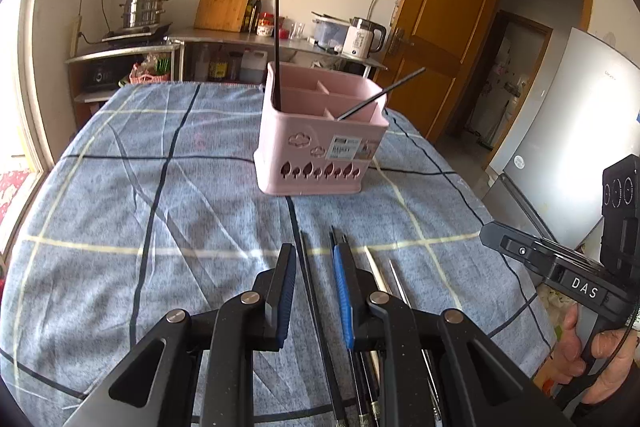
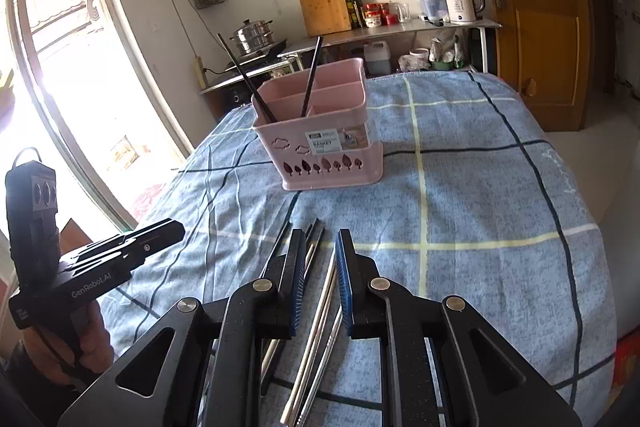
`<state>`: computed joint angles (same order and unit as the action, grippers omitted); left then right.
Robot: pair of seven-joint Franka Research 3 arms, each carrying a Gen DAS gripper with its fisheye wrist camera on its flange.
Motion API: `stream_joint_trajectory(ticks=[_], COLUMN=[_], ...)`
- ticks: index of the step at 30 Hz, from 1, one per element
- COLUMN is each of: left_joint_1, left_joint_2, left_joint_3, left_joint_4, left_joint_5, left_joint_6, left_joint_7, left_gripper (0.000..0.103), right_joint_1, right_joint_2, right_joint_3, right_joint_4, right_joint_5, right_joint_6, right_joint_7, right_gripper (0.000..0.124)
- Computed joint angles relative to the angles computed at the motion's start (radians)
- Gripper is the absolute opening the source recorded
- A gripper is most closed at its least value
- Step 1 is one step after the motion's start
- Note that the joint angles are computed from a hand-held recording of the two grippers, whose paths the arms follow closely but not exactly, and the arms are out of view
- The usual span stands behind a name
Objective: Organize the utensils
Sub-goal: 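Close the left tool on another black chopstick while the right tool grasps one too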
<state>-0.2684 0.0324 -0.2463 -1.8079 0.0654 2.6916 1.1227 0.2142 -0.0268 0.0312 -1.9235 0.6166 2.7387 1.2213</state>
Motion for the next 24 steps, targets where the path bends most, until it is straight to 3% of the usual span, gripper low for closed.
stream_joint_trajectory(ticks=[17, 24], left_joint_1=[0.002, -0.016], left_joint_2=[0.174, 0.26], left_joint_3=[-0.02, -0.016], left_joint_4=[0.135, 0.22], left_joint_5=[-0.06, -0.014], left_joint_6=[-0.142, -0.185], left_joint_7=[0.065, 0.051], left_gripper=[0.019, 0.019], right_joint_1=[-0.003, -0.008], right_joint_2=[0.06, 0.115], right_joint_3=[0.008, 0.012], right_joint_4=[0.032, 0.084], right_joint_5=[-0.026, -0.061], right_joint_6=[-0.059, -0.092], right_joint_7=[0.05, 0.088], right_gripper=[0.016, 0.016])
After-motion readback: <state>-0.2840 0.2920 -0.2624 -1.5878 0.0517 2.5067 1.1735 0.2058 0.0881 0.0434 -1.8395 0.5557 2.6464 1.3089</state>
